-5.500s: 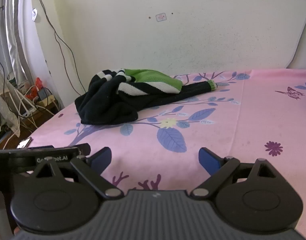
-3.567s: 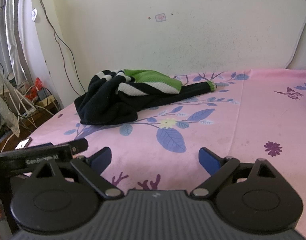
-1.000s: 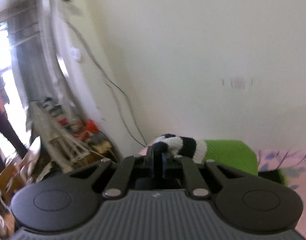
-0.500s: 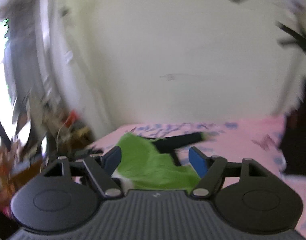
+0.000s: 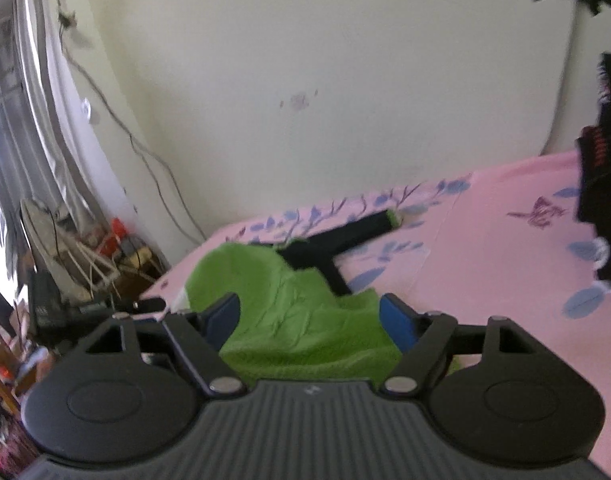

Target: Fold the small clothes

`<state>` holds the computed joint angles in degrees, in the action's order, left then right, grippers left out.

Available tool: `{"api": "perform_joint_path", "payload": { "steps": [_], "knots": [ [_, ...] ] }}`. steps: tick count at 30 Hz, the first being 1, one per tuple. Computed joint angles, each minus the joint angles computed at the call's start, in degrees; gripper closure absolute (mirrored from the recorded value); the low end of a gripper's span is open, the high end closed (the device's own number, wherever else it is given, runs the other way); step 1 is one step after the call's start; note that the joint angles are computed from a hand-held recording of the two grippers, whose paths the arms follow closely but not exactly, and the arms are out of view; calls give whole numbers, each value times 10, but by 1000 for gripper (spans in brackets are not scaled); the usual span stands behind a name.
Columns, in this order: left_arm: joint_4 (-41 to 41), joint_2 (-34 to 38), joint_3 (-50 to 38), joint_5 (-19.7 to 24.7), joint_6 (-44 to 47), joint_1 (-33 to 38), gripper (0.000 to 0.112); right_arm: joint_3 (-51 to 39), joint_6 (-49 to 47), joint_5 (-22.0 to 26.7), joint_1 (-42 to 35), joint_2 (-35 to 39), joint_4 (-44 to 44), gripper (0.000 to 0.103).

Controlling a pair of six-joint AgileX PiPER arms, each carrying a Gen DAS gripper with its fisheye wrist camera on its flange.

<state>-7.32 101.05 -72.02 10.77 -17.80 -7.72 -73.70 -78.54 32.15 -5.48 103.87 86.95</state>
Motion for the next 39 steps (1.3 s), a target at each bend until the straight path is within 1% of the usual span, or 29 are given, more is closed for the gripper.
{"api": "perform_joint_path", "payload": {
  "steps": [2,4,5,6,7,8,9,10,11,12,13,15,18,19,20,21,22,23,25,26,27,29,30,32,33,35,37,38,39],
  "knots": [
    [115,25,-41,50,-91,-14,14,-21,17,-31,22,17,-28,30],
    [212,51,-68,93,-180,-40,35,-52,53,-52,35,40,-74,26],
    [270,60,-73,104,-234,-54,49,-71,87,-63,40,55,-111,24],
    [327,60,-72,118,-275,-64,74,-93,143,-70,45,70,-164,24],
    [364,61,-74,132,-292,-75,81,-120,201,-58,45,92,-213,33],
    [378,54,-62,123,-302,-79,93,-152,250,-24,42,120,-253,62],
    [369,42,-44,103,-301,-75,95,-166,277,-12,46,129,-284,66],
    [340,27,-31,95,-277,-69,95,-162,281,-23,54,121,-299,87],
    [325,3,-9,87,-260,-64,96,-156,262,-19,57,112,-290,94],
    [288,-27,16,76,-221,-56,96,-149,232,5,50,98,-259,97],
    [232,-71,54,60,-164,-46,96,-137,180,49,36,80,-204,100],
    [124,-147,113,50,-49,-30,96,-101,75,120,13,39,-131,99],
    [-28,-262,182,87,123,-3,92,-82,-26,282,-37,-1,-121,98],
    [-56,-292,198,99,163,6,90,-73,-44,311,-51,-11,-118,97],
    [-60,-328,223,91,180,13,81,-65,-50,317,-62,-21,-121,92],
    [-42,-347,236,77,174,13,59,-54,-53,300,-70,-32,-123,81],
    [-1,-360,248,54,146,17,50,-43,-57,276,-74,-39,-116,41],
    [55,-357,245,43,94,19,45,-25,-74,239,-77,-45,-91,40],
    [160,-320,208,49,-13,16,45,-38,-49,202,-75,-29,-83,40],
    [197,-290,182,50,-46,14,39,-50,-25,191,-73,-16,-84,39],
    [213,-260,157,52,-56,15,25,-60,-8,181,-70,-2,-84,39],
    [175,-176,85,53,-11,18,16,-66,7,159,-64,13,-91,34],
    [127,-139,49,64,39,22,16,-60,4,143,-59,15,-95,32],
    [55,-48,-53,115,118,28,11,-50,14,114,-48,18,-115,23],
    [47,-8,-92,130,130,26,10,-52,21,103,-42,26,-123,19],
    [5,63,-173,174,166,32,10,-46,37,85,-38,33,-139,18],
    [-67,101,-212,211,226,40,10,-51,65,74,-41,44,-166,18],
    [-98,114,-225,221,256,41,12,-54,79,74,-42,51,-177,17],
    [-107,118,-228,227,270,38,28,-61,96,82,-44,60,-189,18]
  ]
}}
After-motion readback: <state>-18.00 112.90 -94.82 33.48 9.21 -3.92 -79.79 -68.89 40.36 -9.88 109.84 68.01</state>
